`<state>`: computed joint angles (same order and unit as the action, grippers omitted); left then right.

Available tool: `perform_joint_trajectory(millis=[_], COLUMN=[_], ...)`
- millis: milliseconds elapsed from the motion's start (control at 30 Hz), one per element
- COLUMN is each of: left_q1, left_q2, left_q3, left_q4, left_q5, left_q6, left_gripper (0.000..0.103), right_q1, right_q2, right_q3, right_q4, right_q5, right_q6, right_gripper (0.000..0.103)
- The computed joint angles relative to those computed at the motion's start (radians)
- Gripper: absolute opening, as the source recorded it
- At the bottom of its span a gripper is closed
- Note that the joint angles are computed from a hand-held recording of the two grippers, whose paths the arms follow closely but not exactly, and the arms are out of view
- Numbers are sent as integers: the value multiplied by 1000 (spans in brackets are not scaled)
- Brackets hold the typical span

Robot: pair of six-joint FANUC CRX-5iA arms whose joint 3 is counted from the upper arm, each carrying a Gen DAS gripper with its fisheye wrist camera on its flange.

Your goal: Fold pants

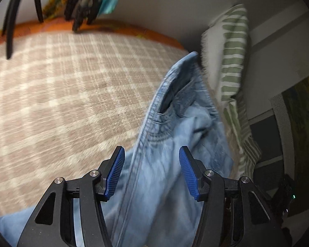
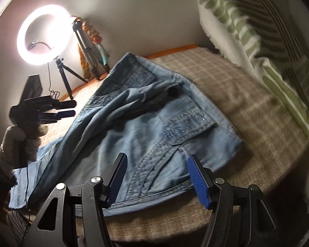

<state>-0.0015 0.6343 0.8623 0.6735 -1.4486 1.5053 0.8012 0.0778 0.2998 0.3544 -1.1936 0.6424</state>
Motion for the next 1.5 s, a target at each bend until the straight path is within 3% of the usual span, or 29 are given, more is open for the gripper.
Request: perform_joint_trajectory(millis=[133,200,233,267,300,467,700,867,1000,1167,1233,1300,1400,1500], left_q1=[-22,-28,-31,-34,-39,-60,-132,-186,-236,-269,-274,-271,-268,-227], left_q2=[75,61,41,23,25,-50,-171,-225,-234,-224,-218,-213,-198,-276], left_q3=[97,59,20,-17,-21,-116,-212,-301,-328,-343,-335,-324,-260,-333], left_q4=[-20,-7,0,15,28,91,90,64,-5,-62,-67,-66,-83,-57], left_q5=[-33,10,46,79,89,154,143,118,80,61,56,38,-19,-11], left_q6=[57,43,24,-12,-35,-189,-406,-497,-540,-534,-522,-511,-459,-470], left_gripper=[54,49,42,13,4,4,4,4,4,4,4,5,10,16], right_q1=[-14,-23,-30,-34,-39,-51,-95,-144,-206,-240,-248,-256,-261,-251], right_q2=[-16,-25,-29,-31,-34,-46,-84,-85,-87,-73,-42,-3,11,4], right_q3=[-30,-46,-52,-57,-63,-78,-107,-86,-71,-71,-39,1,9,3], right_q4=[-8,-13,-18,-20,-21,-18,-53,-130,-282,-327,-315,-307,-289,-262], right_q5=[15,27,33,37,40,49,158,269,370,374,298,211,163,141], right_q6=[-5,-14,-18,-21,-24,-37,-75,-68,-20,-49,-59,-57,-69,-50], right_gripper=[64,64,64,64,64,61,60,61,68,69,57,34,20,7])
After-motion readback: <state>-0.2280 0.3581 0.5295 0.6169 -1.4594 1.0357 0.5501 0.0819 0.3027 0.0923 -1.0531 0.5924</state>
